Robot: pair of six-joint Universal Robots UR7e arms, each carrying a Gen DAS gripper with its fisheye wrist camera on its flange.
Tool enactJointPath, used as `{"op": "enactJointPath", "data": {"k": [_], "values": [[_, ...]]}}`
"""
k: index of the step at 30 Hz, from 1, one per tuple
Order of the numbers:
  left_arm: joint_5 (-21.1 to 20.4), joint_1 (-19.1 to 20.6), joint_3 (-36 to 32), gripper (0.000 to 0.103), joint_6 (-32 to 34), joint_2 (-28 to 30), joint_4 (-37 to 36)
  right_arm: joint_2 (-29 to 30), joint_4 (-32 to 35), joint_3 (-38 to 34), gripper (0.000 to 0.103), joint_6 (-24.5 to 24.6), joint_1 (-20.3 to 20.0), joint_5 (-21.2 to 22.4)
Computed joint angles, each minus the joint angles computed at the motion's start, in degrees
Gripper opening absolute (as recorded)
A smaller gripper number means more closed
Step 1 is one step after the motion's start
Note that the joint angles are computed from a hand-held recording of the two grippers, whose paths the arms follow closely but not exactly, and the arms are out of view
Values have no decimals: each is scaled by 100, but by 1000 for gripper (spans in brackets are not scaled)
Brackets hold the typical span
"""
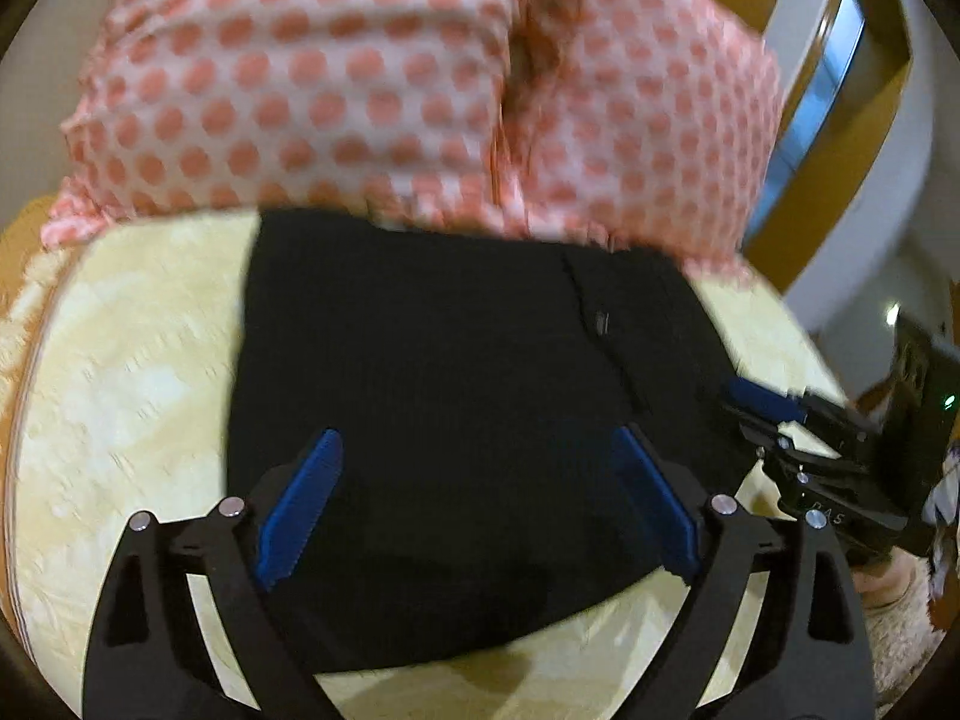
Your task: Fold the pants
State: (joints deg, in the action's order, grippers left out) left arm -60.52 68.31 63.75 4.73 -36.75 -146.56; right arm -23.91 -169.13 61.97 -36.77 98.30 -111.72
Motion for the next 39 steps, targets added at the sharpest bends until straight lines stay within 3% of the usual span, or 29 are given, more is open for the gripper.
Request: {"op": "enactJointPath", "data": {"k": [1, 3, 5, 8, 10, 11, 12, 14, 17, 20, 25, 39], "values": [[160, 3, -115, 91, -109, 90, 287, 139, 289, -211, 49, 29, 25, -333], [299, 39, -271, 91, -328, 209, 674, 210, 234, -253, 50, -70, 31, -451], [386, 12, -211, 98, -124, 239, 543, 228, 241, -272, 50, -42, 49, -541], [672, -52, -241, 99, -172, 297, 626, 260, -171, -165, 55, -164, 86, -683], [798, -105, 53, 99, -302, 144, 328, 222, -949, 149, 73, -285, 145, -879], [836, -124, 242, 99, -279, 30, 147, 217, -1454, 299, 92, -414, 170, -990], [936, -167, 460, 99, -236, -75, -92, 183, -1841, 460, 94, -509, 182, -1034], [1322, -289, 968, 101, -83, -301, -637, 33, -2329, 828, 94, -484, 188, -994], [1871, -410, 1636, 101, -55, -576, -1192, -296, -2298, 1427, 94, 30, 133, -692], [2050, -452, 2263, 101, -309, -875, -1518, -423, -2365, 1869, 94, 283, 107, -478], [2550, -586, 3120, 101, -268, -1130, -2213, -405, -2640, 2287, 94, 230, 147, -374], [2473, -622, 3624, 101, -351, -1262, -2326, -376, -2560, 2552, 94, 582, 191, -478]]}}
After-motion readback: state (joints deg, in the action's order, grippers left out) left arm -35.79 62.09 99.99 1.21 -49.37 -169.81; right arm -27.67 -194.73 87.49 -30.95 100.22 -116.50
